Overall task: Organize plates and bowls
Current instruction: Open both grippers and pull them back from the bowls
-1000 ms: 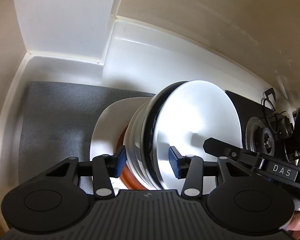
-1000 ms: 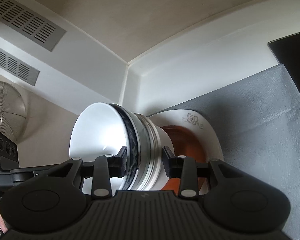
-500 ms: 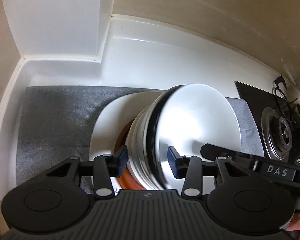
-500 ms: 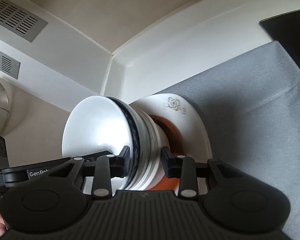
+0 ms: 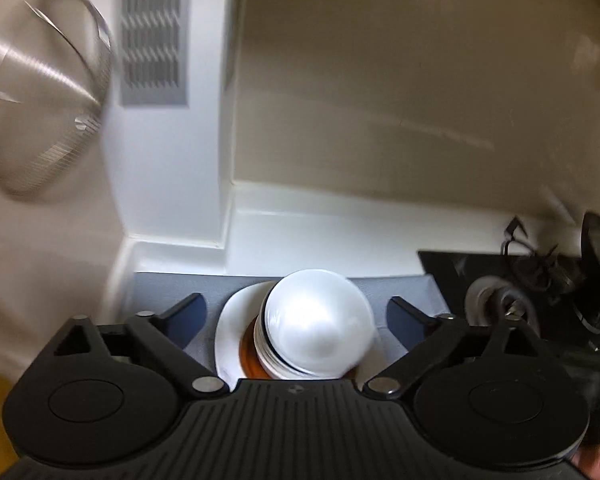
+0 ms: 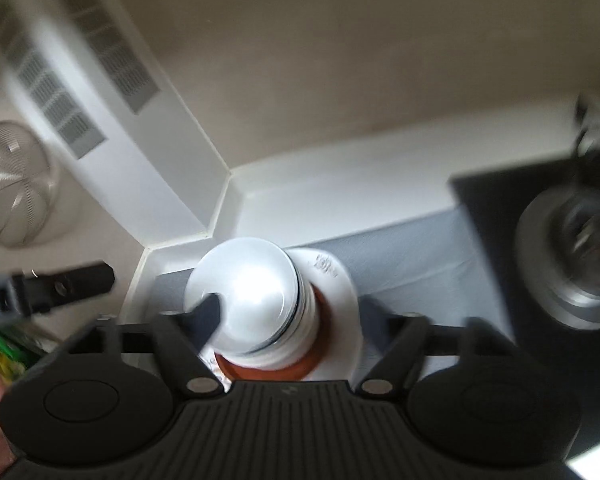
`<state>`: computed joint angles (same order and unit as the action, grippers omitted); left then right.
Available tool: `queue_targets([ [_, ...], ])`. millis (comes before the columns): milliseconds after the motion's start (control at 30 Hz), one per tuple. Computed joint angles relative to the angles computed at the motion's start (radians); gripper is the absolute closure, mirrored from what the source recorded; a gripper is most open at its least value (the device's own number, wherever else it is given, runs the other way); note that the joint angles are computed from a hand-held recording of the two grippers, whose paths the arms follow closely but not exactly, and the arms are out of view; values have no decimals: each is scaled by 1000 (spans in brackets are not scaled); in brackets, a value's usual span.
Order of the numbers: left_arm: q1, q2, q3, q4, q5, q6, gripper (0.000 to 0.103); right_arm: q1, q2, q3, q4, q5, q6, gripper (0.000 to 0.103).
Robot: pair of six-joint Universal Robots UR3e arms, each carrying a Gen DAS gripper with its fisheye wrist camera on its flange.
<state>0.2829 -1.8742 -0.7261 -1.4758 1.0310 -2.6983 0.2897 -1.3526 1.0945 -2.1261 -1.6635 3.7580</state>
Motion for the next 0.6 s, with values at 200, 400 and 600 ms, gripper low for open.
queue_targets([
  [200, -55, 244, 33, -186, 177, -142, 0, 75, -121, -174, 259, -30, -46, 0],
  [400, -309, 383, 29, -219, 511, -267, 0, 117, -142, -457, 652, -66, -80, 0],
  [600, -507, 354, 232, -423, 693, -435, 0, 187, -209, -552, 837, -144, -66, 0],
])
